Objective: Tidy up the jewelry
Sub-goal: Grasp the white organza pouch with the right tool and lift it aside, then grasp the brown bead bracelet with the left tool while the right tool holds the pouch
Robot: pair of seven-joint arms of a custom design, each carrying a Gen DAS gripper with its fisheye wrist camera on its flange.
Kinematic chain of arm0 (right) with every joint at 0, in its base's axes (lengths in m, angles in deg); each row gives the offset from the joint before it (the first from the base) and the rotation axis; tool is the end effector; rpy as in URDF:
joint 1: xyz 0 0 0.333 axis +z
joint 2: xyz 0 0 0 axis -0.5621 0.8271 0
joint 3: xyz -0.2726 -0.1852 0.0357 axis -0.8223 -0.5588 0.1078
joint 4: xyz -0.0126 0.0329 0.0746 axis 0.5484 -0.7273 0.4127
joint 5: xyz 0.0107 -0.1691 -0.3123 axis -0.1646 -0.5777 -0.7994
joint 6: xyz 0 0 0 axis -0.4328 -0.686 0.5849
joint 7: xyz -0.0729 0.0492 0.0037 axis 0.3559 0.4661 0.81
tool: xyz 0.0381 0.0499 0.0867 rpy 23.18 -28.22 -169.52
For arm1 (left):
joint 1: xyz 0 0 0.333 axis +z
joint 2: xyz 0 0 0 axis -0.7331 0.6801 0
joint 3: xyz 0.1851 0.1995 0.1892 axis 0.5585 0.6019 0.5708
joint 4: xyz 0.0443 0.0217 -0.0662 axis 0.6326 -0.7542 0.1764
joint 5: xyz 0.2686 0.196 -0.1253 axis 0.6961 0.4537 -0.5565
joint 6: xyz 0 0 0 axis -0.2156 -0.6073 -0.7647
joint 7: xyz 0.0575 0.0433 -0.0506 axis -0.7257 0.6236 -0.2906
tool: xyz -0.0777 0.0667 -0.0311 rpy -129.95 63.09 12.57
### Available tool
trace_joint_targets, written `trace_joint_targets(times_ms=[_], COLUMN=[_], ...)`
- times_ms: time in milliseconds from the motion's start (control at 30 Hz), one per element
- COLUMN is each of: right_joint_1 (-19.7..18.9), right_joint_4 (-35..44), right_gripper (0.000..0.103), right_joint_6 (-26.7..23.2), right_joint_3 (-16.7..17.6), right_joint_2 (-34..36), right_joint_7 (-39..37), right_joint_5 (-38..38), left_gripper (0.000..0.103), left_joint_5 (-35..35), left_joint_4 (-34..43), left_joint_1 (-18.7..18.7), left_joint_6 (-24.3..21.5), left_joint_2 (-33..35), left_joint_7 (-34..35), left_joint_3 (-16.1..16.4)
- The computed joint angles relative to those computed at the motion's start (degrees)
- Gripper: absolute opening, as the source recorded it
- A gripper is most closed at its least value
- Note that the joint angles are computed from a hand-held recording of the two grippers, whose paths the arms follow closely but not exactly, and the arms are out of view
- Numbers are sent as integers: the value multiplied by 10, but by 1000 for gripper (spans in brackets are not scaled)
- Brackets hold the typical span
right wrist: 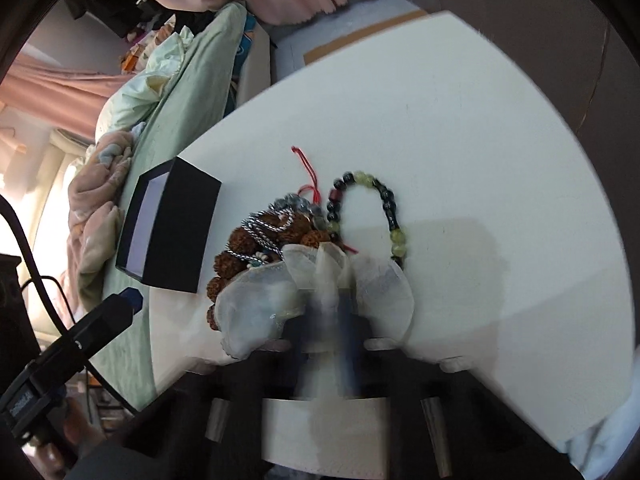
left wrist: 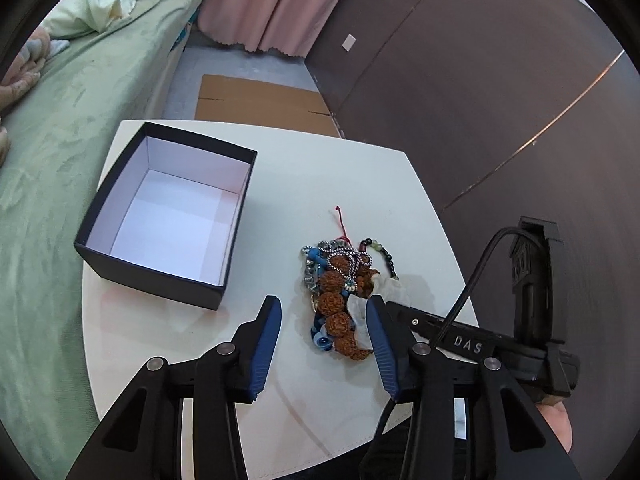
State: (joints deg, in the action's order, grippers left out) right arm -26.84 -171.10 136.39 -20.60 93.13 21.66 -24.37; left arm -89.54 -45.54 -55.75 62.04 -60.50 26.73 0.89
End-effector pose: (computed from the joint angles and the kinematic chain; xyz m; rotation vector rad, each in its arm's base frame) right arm 0.5807 0.1373 0.5121 -2.0174 1.6113 0.2967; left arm 0.5070 -0.1868 0.5991 -2.3215 1.6877 -1.0029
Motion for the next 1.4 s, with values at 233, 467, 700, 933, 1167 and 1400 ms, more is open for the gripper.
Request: trace_joint_targets(times_ms=[233,467,700,933,1167,1400], right_joint_1=[-16,-25,-33,-44,-52,-59], right_joint_4=[-36,-45,-53,-46,-41,-31], right_gripper=[3,3,3,3,3,3], right_joint_6=[60,58,53,45,37,27], right_joint_3=[-14,-38,-50,-59,-61,-60], right_joint_2=[-51,-70,-81,-79,-77,-66], right_joint_7=[-60,-69,-77,-77,-78,-70], right_joint_5=[84,127,157,186,204,216], left_gripper=[46,46,36,36,36,27], left_joint_5=[9,15,13,-13,10,55], left_joint_4=[-4,-3,-4,-18,-6,6], left_joint_1=[-6,-18,-33,-40,-45,-47], left_joint_6=[8,9,6,52,56,43], left_joint_2=[6,20,40,57,70,75], left_joint_7=[-15,-35,-77,-139,-225,-294], left_joint_3=[-5,-12,-15,-12,-8,-2])
